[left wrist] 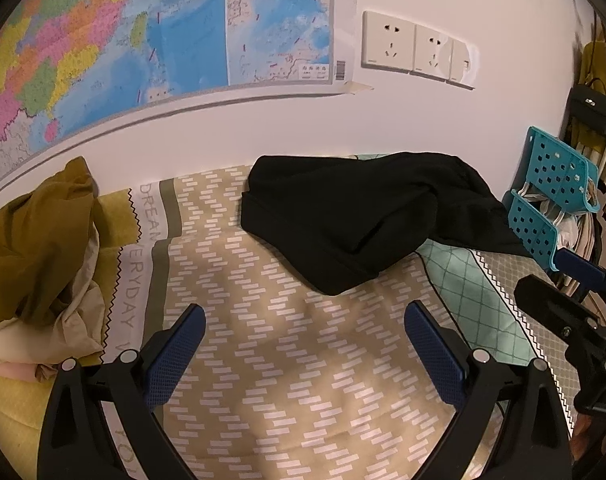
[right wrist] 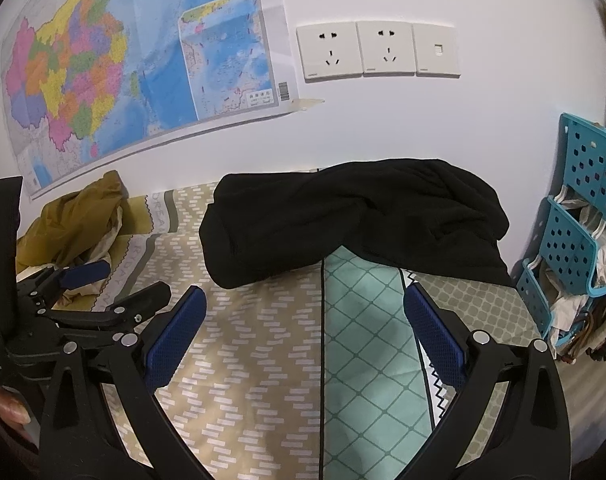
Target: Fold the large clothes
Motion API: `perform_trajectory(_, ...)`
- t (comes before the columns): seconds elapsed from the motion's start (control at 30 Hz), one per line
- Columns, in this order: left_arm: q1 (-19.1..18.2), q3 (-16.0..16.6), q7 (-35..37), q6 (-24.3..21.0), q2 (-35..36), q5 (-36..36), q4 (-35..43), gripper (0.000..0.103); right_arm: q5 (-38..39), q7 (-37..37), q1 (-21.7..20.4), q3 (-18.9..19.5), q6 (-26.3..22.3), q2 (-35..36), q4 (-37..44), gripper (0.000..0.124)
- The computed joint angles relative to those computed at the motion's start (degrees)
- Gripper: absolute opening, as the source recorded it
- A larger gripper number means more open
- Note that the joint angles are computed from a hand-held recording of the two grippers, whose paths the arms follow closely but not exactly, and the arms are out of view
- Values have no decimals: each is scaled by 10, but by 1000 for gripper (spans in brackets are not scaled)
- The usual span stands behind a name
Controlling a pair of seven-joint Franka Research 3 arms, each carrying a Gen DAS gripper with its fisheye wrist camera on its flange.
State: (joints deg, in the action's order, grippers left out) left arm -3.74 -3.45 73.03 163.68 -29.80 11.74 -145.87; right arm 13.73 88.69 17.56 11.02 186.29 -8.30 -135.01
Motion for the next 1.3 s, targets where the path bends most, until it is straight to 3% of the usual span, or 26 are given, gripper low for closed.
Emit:
perform_trajectory(0.1,4,3,1,-7,16,-2,11,96,56,-57,86,-79,-17,16,20,97)
perform_trajectory(0.23,11,10,8,-20,47,-6,34,96,135,-134,106,-98,-72,45,68,97)
perform_trajectory(0.3,7,19,24,-28,65,-17,46,96,121,-137,89,-86,-71,69,93,97)
perform_trajectory(0.43,27,17,24,-34,86,-18,60,96,126,-182,50,-59,-118,131,178,97)
perform_trajectory(0.47,29,18,26,-34,89,-21,62,96,148,-221,35,-42,-142,147,205,97)
perform_trajectory(0.53,40,18,24,-38,97,-19,67,96,120,-226,32,-43,-187,172,241,97)
perform_trajectory(0.57,46,17,21,-39,100,-16,69,96,135,-270,18,-26,-223,187,266,97)
perform_trajectory(0.63,53,20,21,-44,105,-18,74,96,60,-260,38,-45,-272,215,301,97)
perform_trajectory(0.73,64,20,15,-44,111,-17,79,96,-55,-237,70,-68,-267,241,313,97)
perform_trajectory(0.8,71,18,12,-49,117,-12,84,96,-127,-215,92,-89,-239,252,307,97)
perform_trajectory(0.83,72,19,11,-48,119,-11,85,96,-117,-229,81,-78,-217,249,295,96)
perform_trajectory(0.9,75,18,12,-50,123,-9,89,96,-48,-295,43,-36,-218,237,282,62)
perform_trajectory(0.93,77,16,9,-51,125,-6,91,96,-39,-307,35,-29,-222,237,286,56)
perform_trajectory(0.97,77,17,11,-51,128,-7,94,96,-55,-296,46,-42,-208,234,284,39)
perform_trajectory(1.07,82,14,7,-48,132,1,97,96,25,-344,10,-16,-170,199,255,30)
perform_trajectory(1.13,81,16,11,-47,135,2,99,96,145,-414,-31,20,-154,184,254,33)
perform_trajectory(1.2,83,14,12,-47,141,6,103,96,156,-423,-23,10,-145,196,266,68)
perform_trajectory(1.3,88,10,9,-46,148,19,108,96,96,-385,17,-30,-137,218,278,76)
